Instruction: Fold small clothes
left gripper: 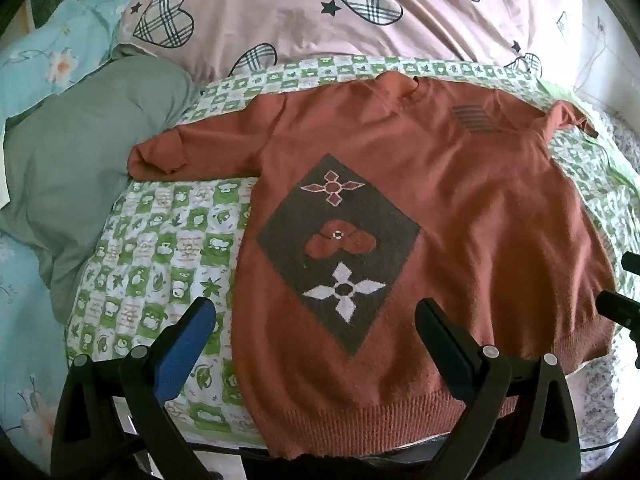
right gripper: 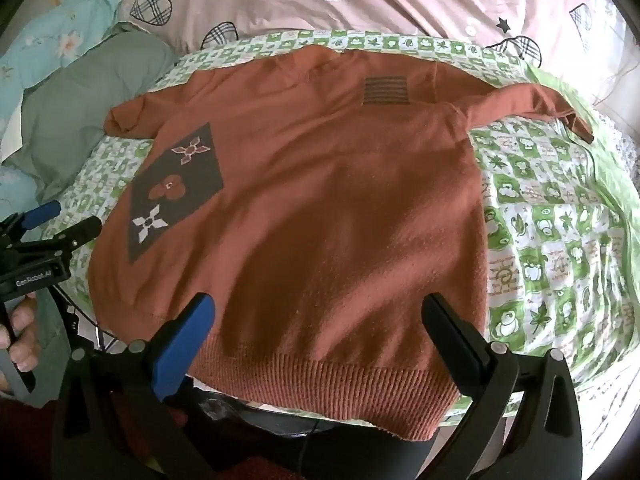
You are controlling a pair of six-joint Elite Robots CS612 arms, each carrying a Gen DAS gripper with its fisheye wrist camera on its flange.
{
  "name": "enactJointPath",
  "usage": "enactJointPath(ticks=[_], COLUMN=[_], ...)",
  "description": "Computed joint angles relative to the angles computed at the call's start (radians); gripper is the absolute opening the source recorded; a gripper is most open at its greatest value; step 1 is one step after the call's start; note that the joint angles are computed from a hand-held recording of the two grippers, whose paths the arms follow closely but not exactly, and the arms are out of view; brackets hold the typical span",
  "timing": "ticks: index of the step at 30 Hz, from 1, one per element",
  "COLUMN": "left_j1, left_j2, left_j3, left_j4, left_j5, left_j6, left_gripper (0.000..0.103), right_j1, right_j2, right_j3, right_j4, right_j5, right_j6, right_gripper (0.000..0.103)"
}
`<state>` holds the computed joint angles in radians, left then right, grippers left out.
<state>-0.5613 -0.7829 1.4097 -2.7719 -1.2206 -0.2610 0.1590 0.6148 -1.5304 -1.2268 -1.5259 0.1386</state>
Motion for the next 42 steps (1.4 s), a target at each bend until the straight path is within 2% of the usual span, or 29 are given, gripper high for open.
enactJointPath(ticks=[21, 25, 26, 31, 34, 42], left_j1=[0.005, 0.007, 0.008, 0.01, 0.012, 0.014], left_j2=[0.017, 0.02, 0.022, 0.025, 0.025, 0.029], left_j3=[-0.015, -0.016, -0.014, -0.022, -0.034, -0.053], left_j4=[-0.012, -0.031, -0.046, -0.03, 0.013, 0.061], left_j5=[-0.01, -0.016, -0.017, -0.027, -0.043, -0.062], left_j6=[-0.013, -0.025, -0.026, -0.028, -0.029, -0.044], left_gripper=[0.1, 0.1, 0.1, 0.1, 0.1, 0.1], right_j1=[-0.003, -0.001, 0.003, -0.001, 0.0, -0.008], right_j2=[-0.004, -0.005, -0.008, -0.012, -0.013, -0.01], right_j3=[0.007, 0.009, 0.015, 0.023, 0.025, 0.026], right_j4=[-0.008, -0.009, -0.007, -0.001, 0.005, 0.0], right_j5=[0.023, 0.009, -0.013, -0.007, -0.02, 0.008], right_j6=[-0.003, -0.009, -0.017, -0.01, -0.017, -0.004], right_gripper=[0.103, 0.103, 0.103, 0.103, 0.103, 0.103])
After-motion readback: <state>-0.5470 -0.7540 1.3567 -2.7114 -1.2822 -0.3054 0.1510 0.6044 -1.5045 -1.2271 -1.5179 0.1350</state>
